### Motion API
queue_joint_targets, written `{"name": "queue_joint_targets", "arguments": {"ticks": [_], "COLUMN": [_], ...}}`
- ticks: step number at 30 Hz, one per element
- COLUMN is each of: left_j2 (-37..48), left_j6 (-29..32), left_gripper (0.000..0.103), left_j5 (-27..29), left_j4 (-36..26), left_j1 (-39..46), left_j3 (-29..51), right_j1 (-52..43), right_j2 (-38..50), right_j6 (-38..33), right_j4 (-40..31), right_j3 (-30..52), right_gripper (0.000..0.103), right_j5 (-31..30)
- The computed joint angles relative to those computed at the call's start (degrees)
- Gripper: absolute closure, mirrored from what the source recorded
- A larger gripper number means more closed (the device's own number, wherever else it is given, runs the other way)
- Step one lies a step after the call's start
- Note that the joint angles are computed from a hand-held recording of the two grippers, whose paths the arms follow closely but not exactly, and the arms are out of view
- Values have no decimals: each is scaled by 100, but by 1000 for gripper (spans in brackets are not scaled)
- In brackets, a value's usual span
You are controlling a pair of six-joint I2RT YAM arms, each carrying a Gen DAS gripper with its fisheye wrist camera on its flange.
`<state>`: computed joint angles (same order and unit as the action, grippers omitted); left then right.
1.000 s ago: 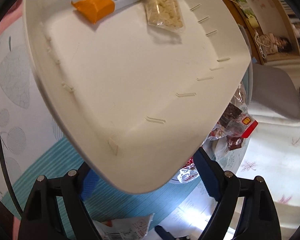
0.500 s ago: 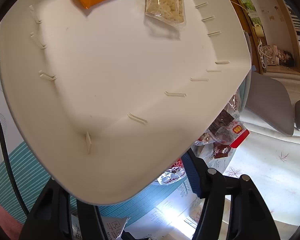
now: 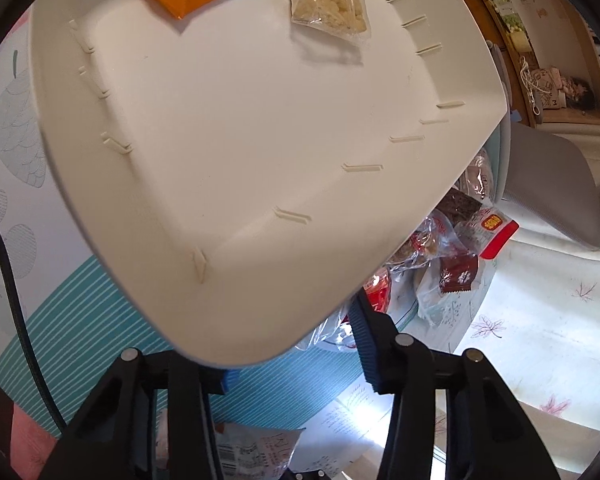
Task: Organize snacks
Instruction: 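Grasp the white snack pack with right tool while left tool grasps a clear snack bag, then carry both packs into the white tray and open both tools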
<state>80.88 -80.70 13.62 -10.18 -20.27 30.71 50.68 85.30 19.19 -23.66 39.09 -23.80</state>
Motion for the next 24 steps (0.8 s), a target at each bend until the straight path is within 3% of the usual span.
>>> {"name": "queue_joint_targets", "arguments": {"ticks": [16, 24], "left_j2": [-664, -770], "left_j6": [372, 968], "left_gripper": [62, 62], "left_j5": [127, 197], "left_j4": [-1565, -2469], "left_j1": [-531, -811], "left_j3": [492, 1169], "right_j1": [-1184, -1770], "right_j2": [-627, -1042], "right_j6": [602, 965], "right_j4": [-778, -967], "right_j3": [-200, -115], "right_gripper": [55, 55], "right_j5": [-105, 41]}}
